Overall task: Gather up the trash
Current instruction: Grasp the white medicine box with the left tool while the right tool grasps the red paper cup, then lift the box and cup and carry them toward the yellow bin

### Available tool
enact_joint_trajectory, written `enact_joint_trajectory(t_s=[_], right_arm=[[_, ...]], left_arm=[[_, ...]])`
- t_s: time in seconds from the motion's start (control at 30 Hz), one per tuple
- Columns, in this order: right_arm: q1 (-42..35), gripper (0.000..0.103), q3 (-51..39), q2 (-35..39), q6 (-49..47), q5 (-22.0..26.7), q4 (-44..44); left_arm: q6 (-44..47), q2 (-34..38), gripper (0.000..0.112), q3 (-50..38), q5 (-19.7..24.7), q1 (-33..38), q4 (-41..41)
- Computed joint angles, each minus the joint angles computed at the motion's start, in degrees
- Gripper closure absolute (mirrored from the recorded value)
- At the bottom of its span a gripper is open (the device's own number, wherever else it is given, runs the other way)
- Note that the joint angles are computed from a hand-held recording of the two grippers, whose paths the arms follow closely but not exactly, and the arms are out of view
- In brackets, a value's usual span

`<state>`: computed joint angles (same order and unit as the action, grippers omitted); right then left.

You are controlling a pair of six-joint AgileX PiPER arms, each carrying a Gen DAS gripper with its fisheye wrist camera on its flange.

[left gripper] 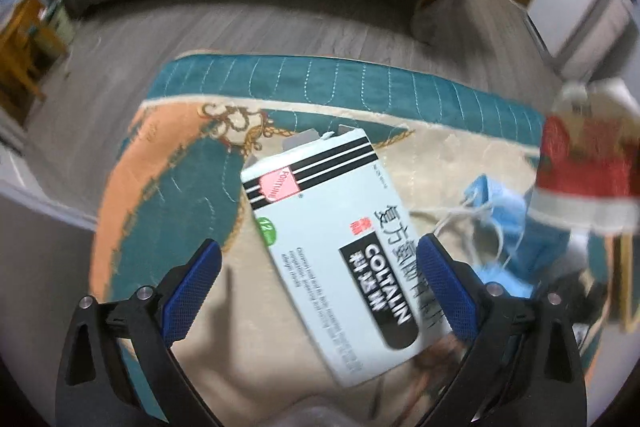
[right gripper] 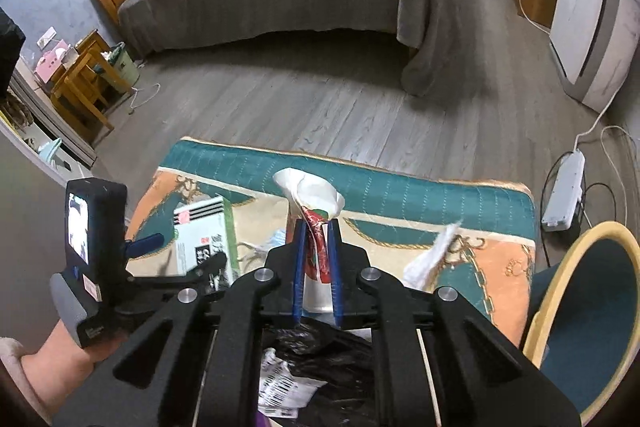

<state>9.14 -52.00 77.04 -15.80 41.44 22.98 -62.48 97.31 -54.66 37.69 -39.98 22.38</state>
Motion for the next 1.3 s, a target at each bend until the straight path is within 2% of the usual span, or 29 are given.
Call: enact_joint_trajectory(t_s=[0.13,0.4,0.47,0.5,0.63,0.8,0.97,1.3], right_arm=[[-0.34,0.093,0.34,0.60,-0.82,0.58,0.76],[1.45,0.093,0.22,1.30,1.17,0.59,-1.64],[1.70,0.093,0.22,1.11,1.71,0.68,-2.14],[1.75,0.093,0.27,0.95,1.93,0.83,-2.27],[1.99,0.093,0.63,0.07,2.45,1.09,-2.39],[2.25,0.093,1.25,-1.93,3.27,1.54,-2.70],[1.24,0.097,2.25,-6.18,3.21,2.46,-3.13],[-6.03,0.097,3.43,-14.07,-1.21,7.78,-0.14]], left_arm=[[-1.10,0.68,0.015,-0.50,-0.47,0.00,-1.65],[5.31,4.21,0.015,-2.96,4.26,-1.82,-2.53],[5.31,3.62,0.020,-2.45,4.52,-2.10,-1.75],[5.40,2.92,0.031,-1.93,4.28,-2.08,-1.76],[9.16,0.38,0.034,-0.63,3.22,-1.44,-4.38],[7.81,-4.76,0.035,1.09,2.56,-2.31,-2.44],[3.45,-8.22,0.035,0.08,5.24,-6.34,2.94],[-3.99,-12.12,0.035,-4.76,16.02,-18.85,12.28]])
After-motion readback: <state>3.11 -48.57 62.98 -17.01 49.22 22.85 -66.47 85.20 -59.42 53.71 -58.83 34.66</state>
